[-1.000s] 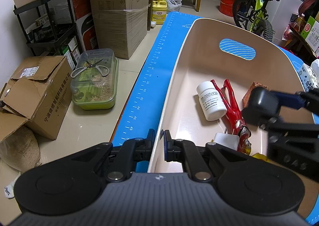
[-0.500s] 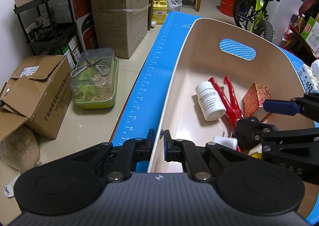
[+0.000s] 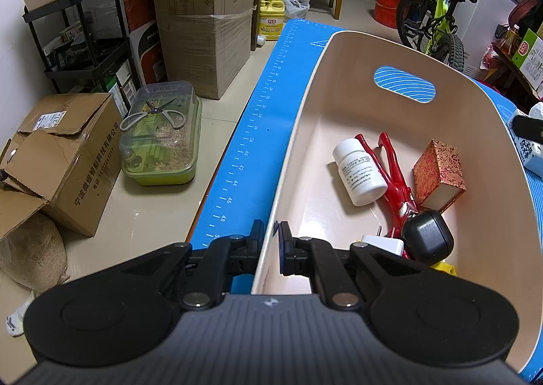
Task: Organize rigid objects
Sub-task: 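Carry the earbud case into the bin and release it, then move the right gripper to the green bottle and grasp it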
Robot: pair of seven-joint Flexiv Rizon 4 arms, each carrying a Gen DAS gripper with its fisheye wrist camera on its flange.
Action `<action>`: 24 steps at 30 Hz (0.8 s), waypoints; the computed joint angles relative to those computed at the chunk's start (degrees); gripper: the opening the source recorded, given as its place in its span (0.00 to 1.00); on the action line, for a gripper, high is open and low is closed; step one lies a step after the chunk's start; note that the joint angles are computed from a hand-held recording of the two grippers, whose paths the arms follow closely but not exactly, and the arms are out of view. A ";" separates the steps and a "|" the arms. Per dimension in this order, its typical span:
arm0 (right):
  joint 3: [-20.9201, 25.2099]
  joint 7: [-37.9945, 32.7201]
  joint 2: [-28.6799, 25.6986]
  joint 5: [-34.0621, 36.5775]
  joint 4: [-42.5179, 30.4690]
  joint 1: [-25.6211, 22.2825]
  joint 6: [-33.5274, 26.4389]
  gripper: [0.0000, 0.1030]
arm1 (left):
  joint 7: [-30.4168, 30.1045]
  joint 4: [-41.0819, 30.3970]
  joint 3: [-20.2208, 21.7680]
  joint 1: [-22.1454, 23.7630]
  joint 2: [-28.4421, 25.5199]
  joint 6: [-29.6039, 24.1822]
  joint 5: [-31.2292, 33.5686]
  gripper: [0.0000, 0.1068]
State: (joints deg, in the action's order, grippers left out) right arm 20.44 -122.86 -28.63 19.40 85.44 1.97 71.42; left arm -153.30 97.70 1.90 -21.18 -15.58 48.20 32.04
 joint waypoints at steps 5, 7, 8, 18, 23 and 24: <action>-3.48 4.24 -2.19 -2.26 -1.55 0.46 2.70 0.69 | -0.04 0.02 -0.02 0.04 -0.03 0.09 -0.06 0.10; -4.45 6.25 -3.52 -3.65 -1.92 0.60 4.24 0.69 | -0.11 0.02 -0.03 0.07 -0.05 0.20 -0.17 0.10; -4.95 7.50 -4.01 -4.49 -1.82 0.68 4.77 0.69 | -0.11 0.03 -0.03 0.13 -0.06 0.30 -0.27 0.10; -11.05 19.64 -10.28 -14.29 -1.75 2.22 9.08 0.69 | 0.01 -0.13 0.03 0.02 -0.16 0.05 -0.09 0.10; -15.93 26.63 -12.75 -19.85 -1.37 4.94 8.97 0.69 | 0.01 -0.16 0.05 -0.01 -0.19 0.06 -0.07 0.10; -15.96 27.36 -13.27 -20.57 -1.39 4.83 9.33 0.70 | 0.03 -0.15 0.05 -0.02 -0.19 0.08 -0.03 0.10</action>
